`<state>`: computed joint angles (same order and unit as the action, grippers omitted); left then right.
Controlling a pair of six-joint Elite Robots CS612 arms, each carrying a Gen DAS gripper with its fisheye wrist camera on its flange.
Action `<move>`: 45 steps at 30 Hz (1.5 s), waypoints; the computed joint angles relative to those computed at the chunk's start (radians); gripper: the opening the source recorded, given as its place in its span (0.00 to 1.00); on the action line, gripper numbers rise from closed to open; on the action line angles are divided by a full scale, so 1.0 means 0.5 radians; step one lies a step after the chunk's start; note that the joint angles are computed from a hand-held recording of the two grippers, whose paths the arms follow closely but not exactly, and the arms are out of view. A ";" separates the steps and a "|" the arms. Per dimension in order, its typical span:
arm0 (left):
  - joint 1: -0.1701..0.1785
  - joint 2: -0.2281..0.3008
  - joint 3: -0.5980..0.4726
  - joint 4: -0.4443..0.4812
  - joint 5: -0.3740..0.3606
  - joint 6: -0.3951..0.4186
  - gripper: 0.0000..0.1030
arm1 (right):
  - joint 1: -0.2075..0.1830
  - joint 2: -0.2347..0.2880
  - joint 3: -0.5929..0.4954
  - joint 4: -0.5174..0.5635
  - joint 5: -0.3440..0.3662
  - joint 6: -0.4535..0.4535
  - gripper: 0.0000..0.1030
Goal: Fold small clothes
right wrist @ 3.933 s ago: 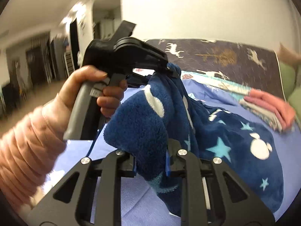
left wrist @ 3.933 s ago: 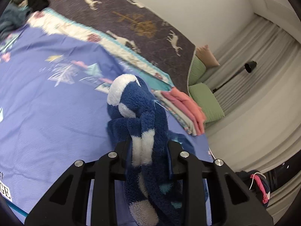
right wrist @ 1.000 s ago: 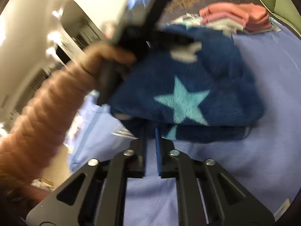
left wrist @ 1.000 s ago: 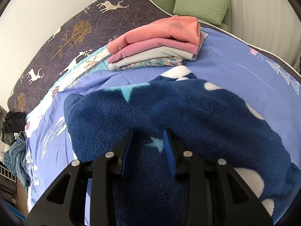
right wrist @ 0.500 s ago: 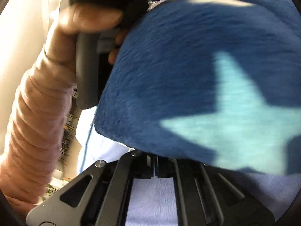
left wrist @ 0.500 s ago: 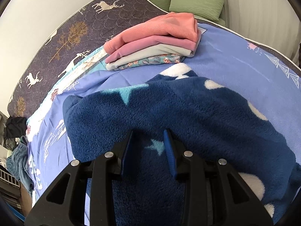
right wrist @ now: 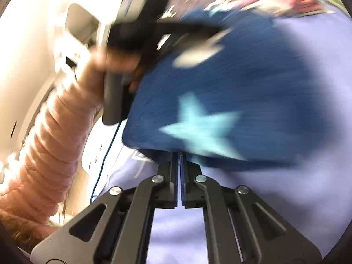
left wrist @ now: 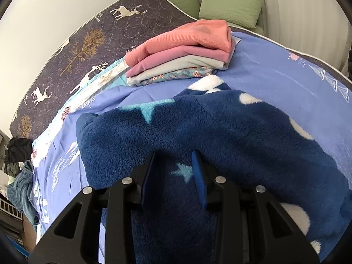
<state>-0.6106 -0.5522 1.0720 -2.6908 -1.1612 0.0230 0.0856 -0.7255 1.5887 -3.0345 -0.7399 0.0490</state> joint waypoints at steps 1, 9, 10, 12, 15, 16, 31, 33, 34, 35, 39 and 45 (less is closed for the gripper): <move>0.002 -0.003 0.003 -0.003 -0.008 -0.011 0.34 | -0.022 -0.014 0.035 -0.061 -0.007 0.047 0.04; -0.019 -0.075 0.126 -0.111 0.053 0.023 0.40 | -0.089 -0.082 0.159 -0.556 -0.055 0.264 0.15; -0.016 -0.100 0.169 -0.158 0.023 0.022 0.41 | -0.107 -0.074 0.135 -0.557 -0.059 0.295 0.19; -0.005 -0.167 0.291 -0.300 -0.077 -0.009 0.41 | -0.083 -0.061 0.075 -0.328 -0.312 0.290 0.11; 0.031 -0.301 0.566 -0.648 -0.363 -0.207 0.41 | -0.086 0.012 0.025 -0.229 -0.325 0.429 0.00; 0.046 -0.350 0.678 -0.772 -0.506 -0.276 0.40 | -0.096 0.020 0.031 -0.271 -0.276 0.459 0.00; -0.010 -0.333 0.805 -0.784 -0.377 -0.156 0.32 | 0.018 0.015 -0.052 -0.286 -0.694 0.183 0.39; 0.008 -0.352 0.823 -0.789 -0.442 -0.209 0.32 | 0.024 -0.002 -0.021 -0.340 -0.726 0.135 0.39; 0.021 -0.364 0.828 -0.780 -0.495 -0.270 0.33 | 0.029 -0.018 -0.011 -0.329 -0.755 0.103 0.38; 0.035 -0.377 0.824 -0.759 -0.545 -0.345 0.33 | 0.033 -0.034 0.000 -0.329 -0.780 0.091 0.37; 0.061 -0.381 0.781 -0.948 -0.467 -0.506 0.33 | 0.019 -0.098 0.044 -0.526 -0.727 0.044 0.33; 0.102 -0.253 0.480 -0.795 -0.367 -0.466 0.32 | 0.014 0.002 -0.200 -0.580 -0.570 0.176 0.31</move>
<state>-0.5594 -0.6789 1.3119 -3.0882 -1.3449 -0.2098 0.0924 -0.7245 1.4889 -3.3246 -1.0247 0.1370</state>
